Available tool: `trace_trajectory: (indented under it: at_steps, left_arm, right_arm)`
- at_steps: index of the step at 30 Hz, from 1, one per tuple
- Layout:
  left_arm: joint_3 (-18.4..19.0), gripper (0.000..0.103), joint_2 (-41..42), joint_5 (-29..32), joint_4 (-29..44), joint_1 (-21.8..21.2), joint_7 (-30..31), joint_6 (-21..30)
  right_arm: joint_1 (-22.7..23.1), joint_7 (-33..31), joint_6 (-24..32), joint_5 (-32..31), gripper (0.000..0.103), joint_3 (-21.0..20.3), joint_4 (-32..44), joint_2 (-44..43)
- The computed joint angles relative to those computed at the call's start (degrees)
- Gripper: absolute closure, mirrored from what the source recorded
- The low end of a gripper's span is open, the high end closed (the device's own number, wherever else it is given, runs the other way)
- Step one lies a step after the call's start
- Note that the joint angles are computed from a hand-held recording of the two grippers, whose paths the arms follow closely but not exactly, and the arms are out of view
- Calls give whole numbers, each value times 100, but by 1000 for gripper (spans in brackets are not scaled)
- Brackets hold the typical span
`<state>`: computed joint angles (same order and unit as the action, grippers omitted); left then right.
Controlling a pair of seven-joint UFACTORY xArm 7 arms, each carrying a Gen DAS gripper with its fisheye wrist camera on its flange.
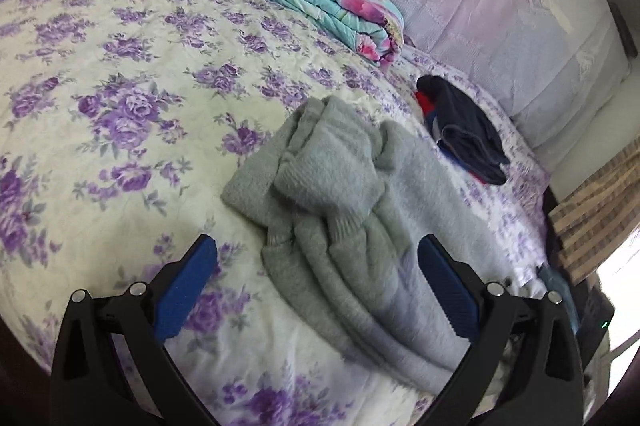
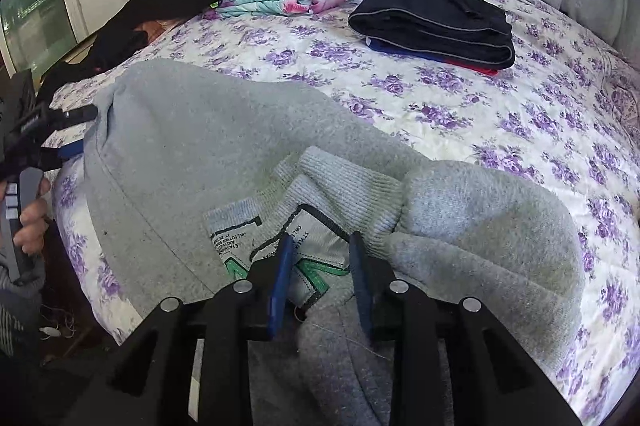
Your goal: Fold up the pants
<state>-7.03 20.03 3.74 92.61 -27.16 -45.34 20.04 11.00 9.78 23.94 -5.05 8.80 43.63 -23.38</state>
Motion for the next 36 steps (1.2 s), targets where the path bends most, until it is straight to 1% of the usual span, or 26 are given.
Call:
trace_trajectory:
  at_steps: [2, 3, 7, 10, 12, 14, 15, 16, 17, 18, 19, 20, 21, 22, 23, 24, 25, 26, 27, 28, 29, 30, 31, 34, 36]
  left_arm:
    - [-240, 5, 101, -392, 70, 222, 300, -157]
    - [-286, 5, 180, -512, 173, 270, 388, -123]
    - [-188, 5, 515, -527, 690, 178, 493, 268]
    - [-164, 5, 711, -533, 990, 139, 605, 418]
    - [-227, 5, 782, -688, 1058, 204, 692, 367]
    - [-372, 5, 781, -983, 995, 339, 811, 182]
    - [-447, 5, 775, -1130, 962, 406, 886, 92]
    - [-579, 6, 739, -1341, 867, 519, 1018, -59]
    - [-703, 7, 708, -1552, 783, 626, 1146, -190]
    - [-803, 14, 701, -1751, 748, 722, 1249, -257]
    - [-773, 27, 691, -1826, 736, 722, 1235, -248]
    - [-728, 30, 697, -1862, 748, 714, 1217, -194]
    - [-843, 32, 733, -2013, 765, 814, 1374, -188]
    - [-837, 34, 728, -2049, 746, 808, 1433, -204]
    - [-761, 34, 712, -2002, 739, 747, 1431, -194]
    - [-633, 34, 697, -1883, 744, 639, 1368, -185]
    - [-580, 35, 690, -1838, 739, 592, 1334, -213]
    - [-609, 36, 669, -1875, 694, 617, 1362, -271]
    - [-642, 40, 665, -1935, 665, 644, 1372, -348]
    - [-662, 46, 640, -1978, 618, 669, 1379, -398]
    - [-612, 52, 601, -1973, 562, 641, 1301, -457]
    - [-680, 53, 577, -2034, 529, 700, 1359, -485]
    - [-653, 54, 544, -2002, 502, 678, 1350, -497]
    - [-212, 59, 465, -1412, 537, 309, 1005, -381]
    - [-91, 61, 409, -1158, 528, 198, 824, -383]
  right_arm:
    - [50, -93, -83, 94, 72, -95, -5, 60]
    - [85, -145, -107, 161, 71, -141, -12, 62]
    - [88, -186, -205, 239, 70, -143, -81, 27]
    - [78, -192, -264, 254, 70, -132, -110, 22]
    - [92, -217, -284, 284, 69, -146, -122, 15]
    - [110, -242, -314, 325, 68, -164, -135, 13]
    - [192, -328, -332, 426, 62, -234, -144, 13]
    - [349, -502, -355, 613, 50, -362, -147, 23]
    - [506, -713, -345, 802, 41, -474, -134, 42]
    - [578, -855, -339, 815, 29, -465, -115, 77]
    - [409, -779, -324, 587, 24, -246, -98, 103]
    - [137, -529, -316, 197, 22, 77, -77, 133]
    - [0, -349, -337, -56, 16, 260, -72, 157]
    - [-101, -175, -367, -258, 15, 388, -70, 175]
    - [-128, -89, -360, -372, 15, 421, -55, 183]
    - [-64, -103, -347, -362, 15, 360, -44, 174]
    - [104, -206, -384, -168, 16, 185, -63, 117]
    - [337, -374, -435, 154, 17, -57, -101, 26]
    - [558, -558, -448, 478, 17, -281, -141, -75]
    - [782, -758, -450, 831, 17, -515, -174, -213]
    - [838, -852, -474, 999, 17, -598, -217, -352]
    - [759, -844, -485, 1023, 17, -565, -262, -506]
    - [641, -808, -479, 985, 17, -500, -289, -602]
    - [298, -595, -400, 862, 17, -357, -370, -830]
    - [192, -520, -333, 848, 17, -370, -407, -868]
